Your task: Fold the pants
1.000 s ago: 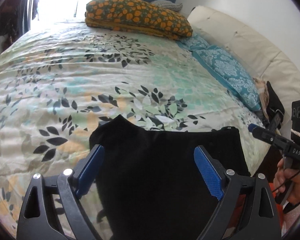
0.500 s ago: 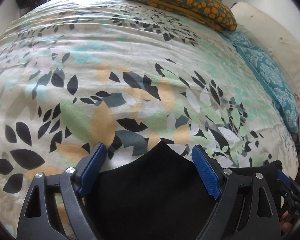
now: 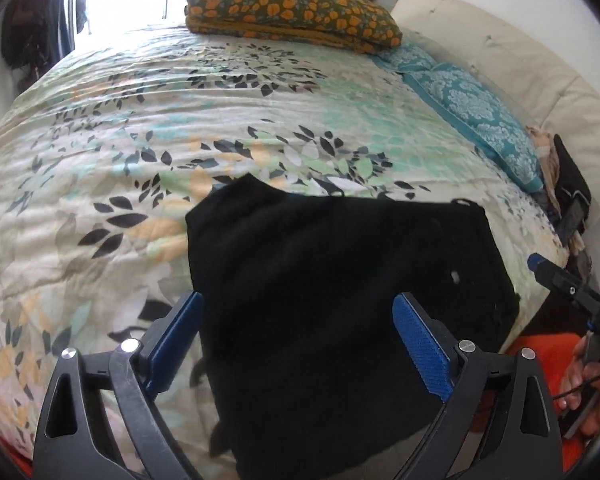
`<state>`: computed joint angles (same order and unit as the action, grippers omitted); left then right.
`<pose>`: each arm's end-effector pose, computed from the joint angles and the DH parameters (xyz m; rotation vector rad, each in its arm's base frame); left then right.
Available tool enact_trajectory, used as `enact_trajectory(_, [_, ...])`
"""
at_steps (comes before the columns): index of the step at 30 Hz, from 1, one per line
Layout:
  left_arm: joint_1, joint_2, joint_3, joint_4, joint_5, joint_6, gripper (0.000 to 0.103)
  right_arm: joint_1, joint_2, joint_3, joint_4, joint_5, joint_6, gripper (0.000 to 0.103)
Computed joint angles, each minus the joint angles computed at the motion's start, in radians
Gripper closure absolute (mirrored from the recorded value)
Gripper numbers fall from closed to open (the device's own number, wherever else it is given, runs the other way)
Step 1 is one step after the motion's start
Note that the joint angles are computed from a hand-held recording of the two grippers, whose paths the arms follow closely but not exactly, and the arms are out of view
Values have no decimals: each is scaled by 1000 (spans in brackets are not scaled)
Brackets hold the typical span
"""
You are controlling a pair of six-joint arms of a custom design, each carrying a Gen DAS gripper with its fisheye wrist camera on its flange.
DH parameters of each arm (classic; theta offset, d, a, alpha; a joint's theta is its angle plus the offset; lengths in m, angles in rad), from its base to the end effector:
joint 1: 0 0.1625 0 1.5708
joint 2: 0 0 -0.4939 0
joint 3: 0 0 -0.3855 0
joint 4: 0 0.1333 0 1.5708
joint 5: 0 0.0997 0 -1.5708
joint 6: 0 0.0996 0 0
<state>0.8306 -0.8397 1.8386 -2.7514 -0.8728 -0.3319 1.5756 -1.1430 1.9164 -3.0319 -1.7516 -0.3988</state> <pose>-0.2929 -0.6132 0.1490 0.4340 2.5132 -0.6734 0.1184 -0.6194 0.3302 0.4545 -2.6580 0.8986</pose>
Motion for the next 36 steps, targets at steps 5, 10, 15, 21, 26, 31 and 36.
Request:
enact_trajectory(5, [-25, 35, 58, 113, 19, -45, 6, 18, 1, 126, 14, -123, 79, 37])
enact_trajectory(10, [-44, -7, 76, 78, 18, -76, 6, 27, -15, 135, 6, -186, 95, 38])
enact_trajectory(15, [-70, -43, 106, 81, 65, -124, 6, 58, -30, 214, -233, -255, 79, 27])
enact_trajectory(21, [-86, -68, 143, 127, 114, -183, 6, 84, 0, 221, -364, -323, 39, 27])
enact_trajectory(26, [-99, -77, 153, 146, 139, -196, 6, 102, 16, 226, -397, -351, -15, 27])
enact_trajectory(31, [-108, -84, 157, 153, 163, -199, 6, 113, 24, 234, -417, -363, -46, 27])
enact_trajectory(36, [-109, -83, 157, 185, 179, -219, 6, 111, 23, 238, -415, -362, -49, 25])
